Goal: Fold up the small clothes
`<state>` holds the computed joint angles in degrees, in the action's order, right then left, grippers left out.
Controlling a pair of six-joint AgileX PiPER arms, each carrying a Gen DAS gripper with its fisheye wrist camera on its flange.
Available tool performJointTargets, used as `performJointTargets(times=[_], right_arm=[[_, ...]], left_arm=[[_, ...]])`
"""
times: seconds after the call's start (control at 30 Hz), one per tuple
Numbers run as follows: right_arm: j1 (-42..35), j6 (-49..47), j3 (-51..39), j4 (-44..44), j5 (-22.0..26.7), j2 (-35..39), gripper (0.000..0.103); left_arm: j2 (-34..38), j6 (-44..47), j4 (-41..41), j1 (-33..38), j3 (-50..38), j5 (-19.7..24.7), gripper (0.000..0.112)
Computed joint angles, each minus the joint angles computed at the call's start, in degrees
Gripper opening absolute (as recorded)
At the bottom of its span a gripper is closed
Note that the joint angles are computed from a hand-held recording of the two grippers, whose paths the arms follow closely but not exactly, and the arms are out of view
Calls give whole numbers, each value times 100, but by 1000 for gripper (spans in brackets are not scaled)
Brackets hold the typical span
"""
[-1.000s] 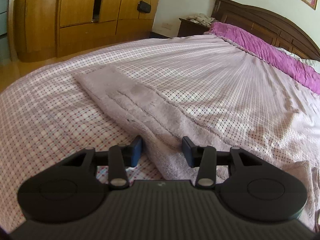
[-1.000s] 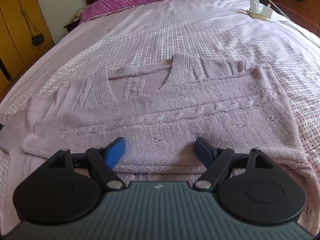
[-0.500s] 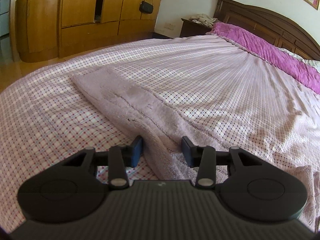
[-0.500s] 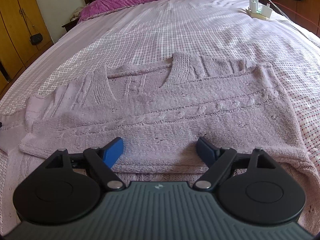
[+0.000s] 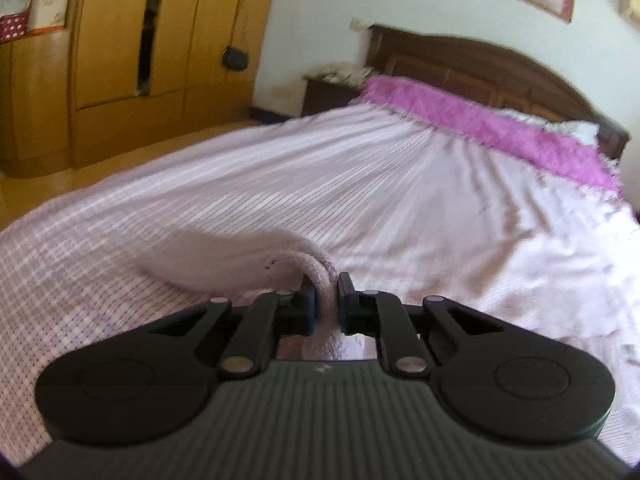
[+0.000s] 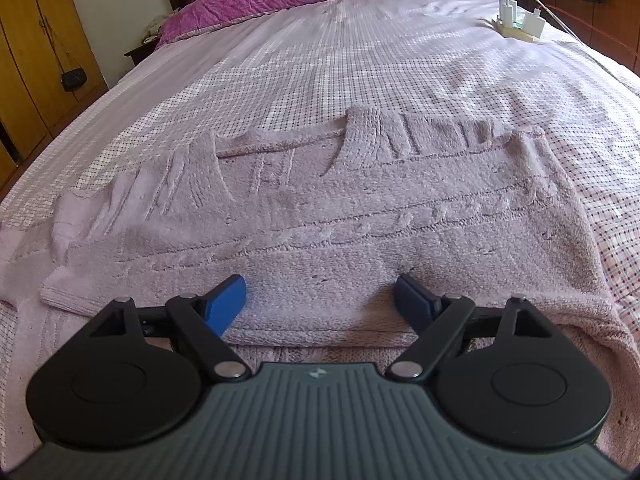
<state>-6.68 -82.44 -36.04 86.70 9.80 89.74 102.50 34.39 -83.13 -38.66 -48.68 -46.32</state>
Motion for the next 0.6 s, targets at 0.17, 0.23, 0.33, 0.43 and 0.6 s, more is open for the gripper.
performJointTargets(times=[0.17,0.23,0.33,0.43,0.6], right_arm=[[-239,183,38,-154,324,-119,87],[-314,262,54,-209,435,-162,87],[-417,161,99,-130,570,-220,87],[-522,49,154,-66,700,-276,87],[-701,-42,222,-72,879,-362,87]], left_arm=[[-236,91,-58,-538,-137,-264,13],[-247,192,-162,-782,-298,-364,13],[-194,361,-311,-1137,-583,-522,13],[-78,484,-427,-1416,-926,-607,13],[342,1081,-756,-1836,-1671,-973,13]])
